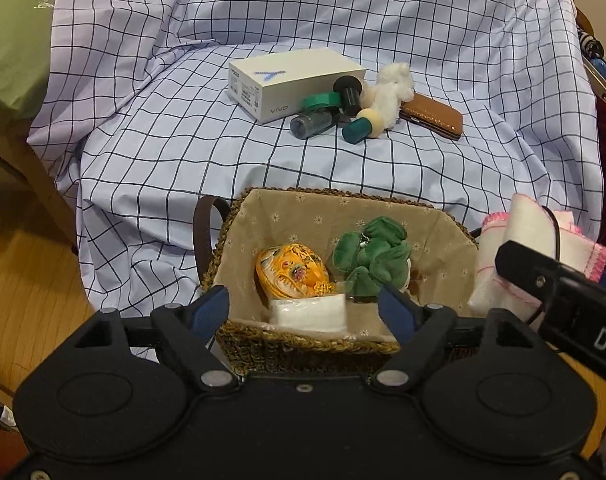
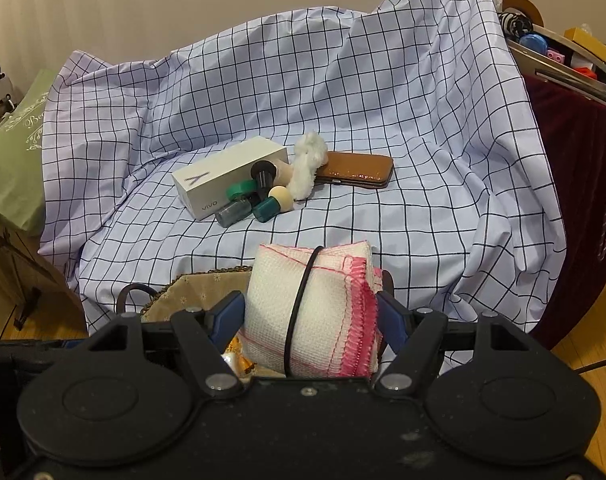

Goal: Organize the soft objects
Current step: 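Carry the white packet with the left tool while the right tool carries the towel roll over the basket, then open the left tool to drop the packet while the right tool releases the towel roll into the basket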

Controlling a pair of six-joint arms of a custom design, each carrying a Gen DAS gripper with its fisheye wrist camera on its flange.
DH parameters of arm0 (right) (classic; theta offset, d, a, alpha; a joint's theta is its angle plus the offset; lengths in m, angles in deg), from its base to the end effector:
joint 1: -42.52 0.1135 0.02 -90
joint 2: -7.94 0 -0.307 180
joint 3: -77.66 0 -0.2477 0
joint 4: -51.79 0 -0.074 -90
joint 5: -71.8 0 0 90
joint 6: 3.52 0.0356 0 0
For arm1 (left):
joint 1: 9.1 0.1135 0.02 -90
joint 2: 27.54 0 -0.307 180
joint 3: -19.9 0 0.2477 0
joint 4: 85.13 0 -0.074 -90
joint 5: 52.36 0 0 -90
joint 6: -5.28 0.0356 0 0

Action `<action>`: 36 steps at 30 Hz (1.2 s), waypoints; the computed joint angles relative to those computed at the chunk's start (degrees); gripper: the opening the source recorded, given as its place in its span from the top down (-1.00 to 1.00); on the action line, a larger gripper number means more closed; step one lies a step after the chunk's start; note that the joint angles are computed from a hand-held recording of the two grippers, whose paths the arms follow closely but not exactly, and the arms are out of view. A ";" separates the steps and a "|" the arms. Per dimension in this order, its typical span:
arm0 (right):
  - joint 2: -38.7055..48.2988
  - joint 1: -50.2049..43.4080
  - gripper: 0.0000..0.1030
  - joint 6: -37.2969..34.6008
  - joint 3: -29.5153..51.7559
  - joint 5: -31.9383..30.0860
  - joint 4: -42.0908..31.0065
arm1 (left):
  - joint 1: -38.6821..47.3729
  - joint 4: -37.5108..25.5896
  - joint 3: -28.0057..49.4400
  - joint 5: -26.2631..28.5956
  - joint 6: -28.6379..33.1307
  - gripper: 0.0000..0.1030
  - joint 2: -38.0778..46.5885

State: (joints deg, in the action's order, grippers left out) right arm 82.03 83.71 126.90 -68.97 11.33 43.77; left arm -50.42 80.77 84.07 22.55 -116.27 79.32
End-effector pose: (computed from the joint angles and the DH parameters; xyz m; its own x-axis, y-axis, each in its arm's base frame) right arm 0.1566 0.1138 0.1682 -0.6436 0.1864 -0.7423 0.1168 0.9824 0.1455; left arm 0.2693 -0.2244 0.1487 -0.8130 0.0421 -0.5807 0.1232 0.9872 -0.1010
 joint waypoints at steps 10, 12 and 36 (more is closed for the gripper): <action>0.29 0.39 -0.38 -0.76 0.08 0.17 0.52 | -1.39 -0.13 -0.18 -2.53 1.57 -0.51 -0.28; 0.54 0.24 -0.39 -0.82 0.07 -0.21 0.84 | -1.39 -0.11 -0.42 -2.34 1.87 -0.51 -0.41; 0.89 -0.01 -0.38 -0.78 -0.25 -1.01 1.45 | -2.01 0.38 -1.49 -2.25 2.04 -0.51 -1.00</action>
